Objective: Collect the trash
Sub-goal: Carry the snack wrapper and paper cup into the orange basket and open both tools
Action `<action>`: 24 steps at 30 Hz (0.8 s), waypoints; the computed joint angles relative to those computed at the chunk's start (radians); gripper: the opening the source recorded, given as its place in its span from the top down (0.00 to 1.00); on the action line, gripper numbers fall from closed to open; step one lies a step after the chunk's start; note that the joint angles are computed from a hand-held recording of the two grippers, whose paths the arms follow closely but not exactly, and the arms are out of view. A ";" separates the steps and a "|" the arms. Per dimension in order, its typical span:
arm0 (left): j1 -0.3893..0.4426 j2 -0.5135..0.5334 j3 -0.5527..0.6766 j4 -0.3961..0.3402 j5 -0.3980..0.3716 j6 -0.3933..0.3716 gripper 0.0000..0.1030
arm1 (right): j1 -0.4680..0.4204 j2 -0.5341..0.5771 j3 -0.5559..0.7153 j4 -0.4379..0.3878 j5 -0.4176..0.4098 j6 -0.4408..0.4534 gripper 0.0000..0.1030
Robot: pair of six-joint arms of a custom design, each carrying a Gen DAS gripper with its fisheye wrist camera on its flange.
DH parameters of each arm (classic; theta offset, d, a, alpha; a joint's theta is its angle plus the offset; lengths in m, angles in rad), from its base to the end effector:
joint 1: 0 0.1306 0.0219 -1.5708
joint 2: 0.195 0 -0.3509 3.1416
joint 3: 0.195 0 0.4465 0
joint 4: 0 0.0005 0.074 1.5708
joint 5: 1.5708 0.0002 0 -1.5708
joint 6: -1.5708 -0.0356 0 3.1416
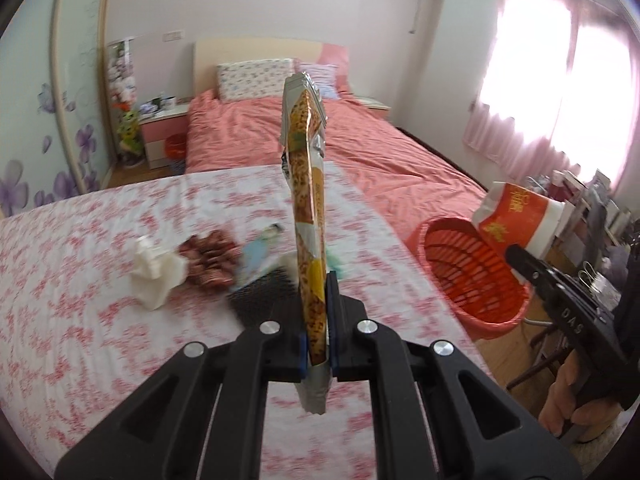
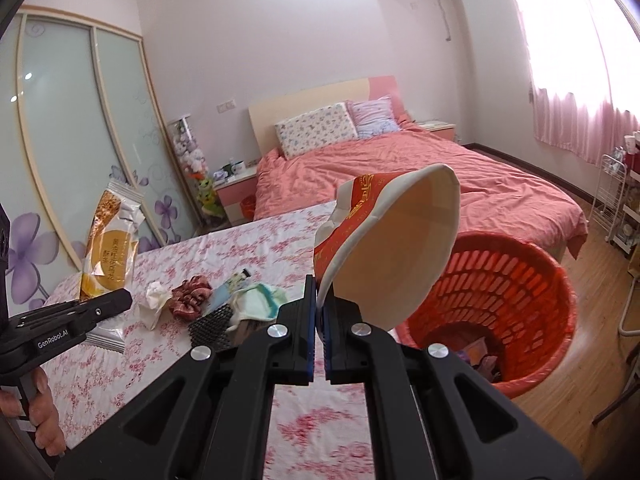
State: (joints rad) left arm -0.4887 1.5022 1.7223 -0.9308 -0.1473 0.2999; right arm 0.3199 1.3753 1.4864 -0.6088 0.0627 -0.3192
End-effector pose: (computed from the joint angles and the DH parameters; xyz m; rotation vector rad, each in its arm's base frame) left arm 0.5183 -0.2702 0.5048 0.1383 2.2801 -0.2468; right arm 0.5340 0.1740 0.4785 0.0381 2.0834 0.3272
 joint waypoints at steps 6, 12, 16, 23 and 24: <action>-0.055 0.094 0.107 -0.008 0.029 -0.016 0.91 | -0.042 -0.030 -0.041 0.015 0.004 -0.020 0.97; -0.100 0.199 0.218 -0.023 0.069 -0.032 0.91 | -0.099 -0.040 -0.067 0.024 -0.009 -0.042 0.97; -0.124 0.275 0.305 -0.038 0.099 -0.044 0.91 | -0.136 -0.034 -0.070 0.030 -0.031 -0.063 0.97; -0.160 0.466 0.535 -0.103 0.170 -0.057 0.91 | -0.195 -0.008 -0.071 0.037 -0.063 -0.097 0.97; -0.163 0.501 0.579 -0.119 0.178 -0.061 0.91 | -0.203 0.000 -0.068 0.038 -0.068 -0.101 0.97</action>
State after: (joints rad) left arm -0.6517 2.0034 2.3016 -1.0501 0.0303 0.2390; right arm 0.1165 1.3757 1.4182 -0.5706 -0.0052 -0.4203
